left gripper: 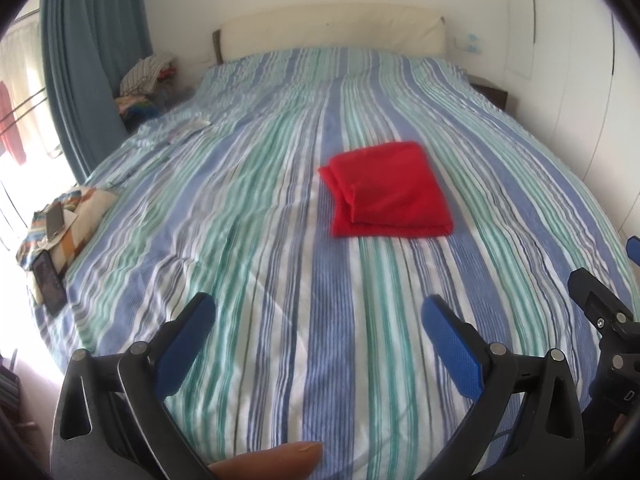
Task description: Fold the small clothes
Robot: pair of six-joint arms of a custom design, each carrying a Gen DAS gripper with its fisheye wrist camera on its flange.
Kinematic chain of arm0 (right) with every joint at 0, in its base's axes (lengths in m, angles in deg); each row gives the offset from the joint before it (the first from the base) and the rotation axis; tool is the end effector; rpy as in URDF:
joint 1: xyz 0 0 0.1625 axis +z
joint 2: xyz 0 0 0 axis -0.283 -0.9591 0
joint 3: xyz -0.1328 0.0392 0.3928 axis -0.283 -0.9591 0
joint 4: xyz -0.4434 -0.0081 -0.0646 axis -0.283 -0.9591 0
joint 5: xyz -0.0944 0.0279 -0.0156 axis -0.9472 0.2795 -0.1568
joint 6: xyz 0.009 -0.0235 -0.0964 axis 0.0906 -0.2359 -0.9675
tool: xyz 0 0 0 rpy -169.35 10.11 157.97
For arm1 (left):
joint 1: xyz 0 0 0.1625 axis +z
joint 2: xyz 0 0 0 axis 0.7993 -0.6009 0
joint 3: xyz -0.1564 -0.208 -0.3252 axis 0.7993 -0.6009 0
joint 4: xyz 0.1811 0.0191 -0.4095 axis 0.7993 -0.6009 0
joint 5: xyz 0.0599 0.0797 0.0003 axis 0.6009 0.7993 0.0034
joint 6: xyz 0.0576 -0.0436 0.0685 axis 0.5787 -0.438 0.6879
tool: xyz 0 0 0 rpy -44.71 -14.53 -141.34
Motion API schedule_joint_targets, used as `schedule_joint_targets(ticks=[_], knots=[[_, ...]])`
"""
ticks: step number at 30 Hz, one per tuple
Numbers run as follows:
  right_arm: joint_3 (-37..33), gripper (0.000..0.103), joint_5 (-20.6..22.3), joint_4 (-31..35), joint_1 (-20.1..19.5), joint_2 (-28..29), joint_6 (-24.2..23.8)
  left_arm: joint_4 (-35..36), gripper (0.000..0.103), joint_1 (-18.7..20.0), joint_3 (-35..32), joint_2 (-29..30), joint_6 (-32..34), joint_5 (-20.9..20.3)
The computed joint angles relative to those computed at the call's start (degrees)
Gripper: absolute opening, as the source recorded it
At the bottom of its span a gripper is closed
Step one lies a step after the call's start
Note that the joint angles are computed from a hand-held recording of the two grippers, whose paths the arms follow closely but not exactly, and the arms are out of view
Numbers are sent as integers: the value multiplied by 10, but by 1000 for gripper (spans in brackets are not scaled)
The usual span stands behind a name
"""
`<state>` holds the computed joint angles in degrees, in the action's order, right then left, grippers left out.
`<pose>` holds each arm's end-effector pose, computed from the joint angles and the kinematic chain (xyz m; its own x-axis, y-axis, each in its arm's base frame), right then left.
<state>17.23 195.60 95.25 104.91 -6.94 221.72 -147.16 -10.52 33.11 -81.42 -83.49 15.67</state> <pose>0.0734 -0.5360 0.3025 -0.6533 0.0412 0.7559 -0.5871 0.6029 -0.5402 -0.3602 -0.6310 -0.0122 -0.6443 0.0229 -0.7644 0.5720 0.6779 -0.4618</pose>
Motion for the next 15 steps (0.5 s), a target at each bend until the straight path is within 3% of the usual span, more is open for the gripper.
schedule_joint_targets(ticks=[15], knots=[[-5, 102, 1, 6, 4, 2, -1, 24, 103, 2, 0, -8, -21, -11]])
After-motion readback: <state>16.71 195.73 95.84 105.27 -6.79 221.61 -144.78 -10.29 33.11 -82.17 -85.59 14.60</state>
